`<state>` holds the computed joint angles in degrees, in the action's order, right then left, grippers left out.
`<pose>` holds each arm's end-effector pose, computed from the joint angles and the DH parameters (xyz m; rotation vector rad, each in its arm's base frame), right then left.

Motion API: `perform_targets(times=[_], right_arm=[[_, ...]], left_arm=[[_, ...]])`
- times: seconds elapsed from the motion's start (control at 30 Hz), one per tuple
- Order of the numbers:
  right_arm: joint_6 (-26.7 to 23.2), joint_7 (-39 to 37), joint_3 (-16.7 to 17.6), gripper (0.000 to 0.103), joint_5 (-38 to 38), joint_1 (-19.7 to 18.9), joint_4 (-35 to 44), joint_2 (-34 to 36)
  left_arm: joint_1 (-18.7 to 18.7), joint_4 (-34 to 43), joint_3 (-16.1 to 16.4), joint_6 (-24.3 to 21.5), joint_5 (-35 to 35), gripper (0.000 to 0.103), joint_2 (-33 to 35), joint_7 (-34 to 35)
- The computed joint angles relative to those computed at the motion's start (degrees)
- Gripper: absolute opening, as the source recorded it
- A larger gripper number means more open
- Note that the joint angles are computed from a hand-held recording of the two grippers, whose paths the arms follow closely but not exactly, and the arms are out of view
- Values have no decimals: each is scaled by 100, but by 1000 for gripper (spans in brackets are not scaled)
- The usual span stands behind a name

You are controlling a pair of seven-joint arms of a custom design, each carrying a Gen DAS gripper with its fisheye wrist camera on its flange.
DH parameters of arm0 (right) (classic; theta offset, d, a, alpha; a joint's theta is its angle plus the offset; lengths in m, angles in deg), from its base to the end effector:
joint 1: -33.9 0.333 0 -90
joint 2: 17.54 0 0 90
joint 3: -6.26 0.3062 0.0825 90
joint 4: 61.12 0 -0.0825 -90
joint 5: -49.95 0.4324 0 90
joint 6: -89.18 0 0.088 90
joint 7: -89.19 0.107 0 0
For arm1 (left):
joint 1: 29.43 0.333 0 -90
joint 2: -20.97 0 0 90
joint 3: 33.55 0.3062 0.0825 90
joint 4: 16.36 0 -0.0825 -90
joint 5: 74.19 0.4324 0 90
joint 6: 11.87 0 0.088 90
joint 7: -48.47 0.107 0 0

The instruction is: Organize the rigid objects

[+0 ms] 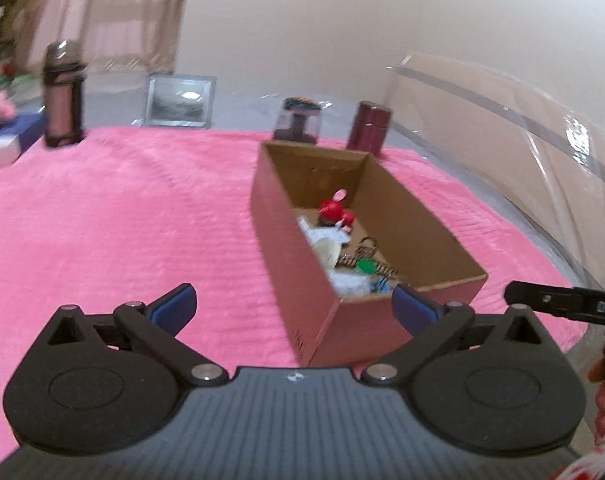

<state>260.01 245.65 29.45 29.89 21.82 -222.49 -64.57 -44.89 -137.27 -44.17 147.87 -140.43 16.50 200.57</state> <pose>0.3972 0.0983 0.4790 -1.0293 1.9911 -0.7597 0.5634 -0.2314 0.4840 -1.2229 2.2705 -1.3521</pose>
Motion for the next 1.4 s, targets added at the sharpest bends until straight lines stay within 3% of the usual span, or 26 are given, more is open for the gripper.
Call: perform_targets(times=[0.27,0.5,0.67,1.4], right_arm=[[-727,217,236,88,-211,418,-82,-267],[-1193,230,23,88,-435,1017,57,-28],[-1269,246,-148,88,-532,1303,137,166],[-1407,594,-152,88,-1012,1542,360,650]], left_arm=[[-139,-851,153,378,443,102,-618,-320],[-383,-1460,390,491,829,102,-1073,-624],[-524,-1719,550,475,1153,102,-1239,-822],[-806,-2018,868,756,1682,102,-1349,-1291]])
